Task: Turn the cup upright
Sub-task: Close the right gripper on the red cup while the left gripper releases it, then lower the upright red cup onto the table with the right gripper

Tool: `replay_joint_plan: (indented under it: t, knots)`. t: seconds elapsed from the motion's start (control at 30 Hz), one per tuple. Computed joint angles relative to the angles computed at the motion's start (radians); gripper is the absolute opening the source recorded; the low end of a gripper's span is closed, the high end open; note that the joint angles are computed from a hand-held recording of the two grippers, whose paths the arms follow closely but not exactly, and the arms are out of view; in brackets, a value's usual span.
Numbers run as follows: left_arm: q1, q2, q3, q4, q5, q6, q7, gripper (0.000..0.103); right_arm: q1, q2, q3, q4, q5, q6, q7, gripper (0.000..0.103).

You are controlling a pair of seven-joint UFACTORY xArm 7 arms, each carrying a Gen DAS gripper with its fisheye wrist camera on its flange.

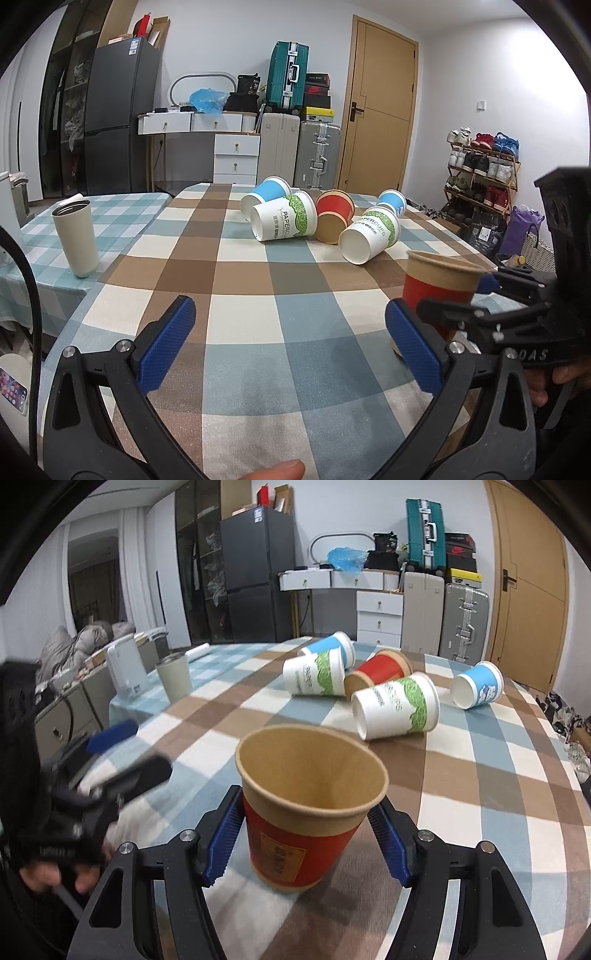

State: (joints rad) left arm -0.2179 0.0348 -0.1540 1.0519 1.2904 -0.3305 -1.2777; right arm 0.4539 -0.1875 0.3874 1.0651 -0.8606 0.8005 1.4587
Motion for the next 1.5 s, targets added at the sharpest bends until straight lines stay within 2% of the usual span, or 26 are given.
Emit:
replay_joint_plan:
  t: [0.2, 0.53, 0.73, 0.8, 0.93, 1.0, 1.1, 1.17, 1.3, 1.4, 1.47, 1.5]
  knots:
    - [0.0, 0.0, -0.001, -0.001, -0.002, 0.0, 0.003, 0.102, 0.012, 0.0, 0.007, -0.013, 0.005, 0.024, -0.016, 0.064]
    - [-0.002, -0.002, -0.002, -0.008, -0.021, 0.002, 0.021, 0.102, 0.017, 0.05, -0.016, 0.041, -0.034, 0.053, -0.005, 0.064]
    - [0.002, 0.004, -0.003, 0.014, 0.039, 0.002, -0.033, 0.102, 0.033, 0.068, -0.035, 0.044, -0.024, 0.042, -0.012, 0.064]
    - [0.004, 0.011, -0.004, 0.035, 0.092, 0.006, -0.082, 0.102, 0.036, 0.072, -0.042, 0.044, -0.006, 0.039, -0.029, 0.066]
    - [0.001, 0.016, 0.001, 0.05, 0.126, 0.005, -0.113, 0.102, 0.031, 0.043, -0.044, 0.014, -0.02, 0.008, 0.0, 0.086]
    - [0.0, 0.02, 0.004, 0.06, 0.156, 0.002, -0.143, 0.102, 0.023, 0.02, -0.035, -0.005, -0.039, 0.004, 0.025, 0.087]
    - [-0.012, 0.031, 0.015, 0.098, 0.268, -0.002, -0.249, 0.102, 0.008, -0.023, -0.026, -0.048, -0.047, -0.022, 0.051, 0.094]
    - [-0.026, 0.03, 0.025, 0.094, 0.255, -0.002, -0.225, 0.102, -0.01, -0.067, -0.018, -0.094, -0.068, -0.071, 0.091, 0.1]
    - [-0.033, 0.016, 0.023, 0.048, 0.109, -0.004, -0.051, 0.102, -0.057, -0.139, 0.022, -0.156, -0.116, -0.116, 0.143, 0.103]
    - [-0.028, 0.023, 0.009, 0.074, 0.185, -0.001, -0.103, 0.102, -0.089, -0.181, 0.05, -0.189, -0.131, -0.136, 0.163, 0.103]
    - [-0.032, 0.021, 0.008, 0.058, 0.126, -0.006, -0.037, 0.102, -0.11, -0.209, 0.062, -0.211, -0.135, -0.162, 0.176, 0.103]
    - [-0.03, 0.025, 0.005, 0.065, 0.137, -0.017, -0.048, 0.102, -0.121, -0.221, 0.067, -0.22, -0.133, -0.176, 0.179, 0.103]
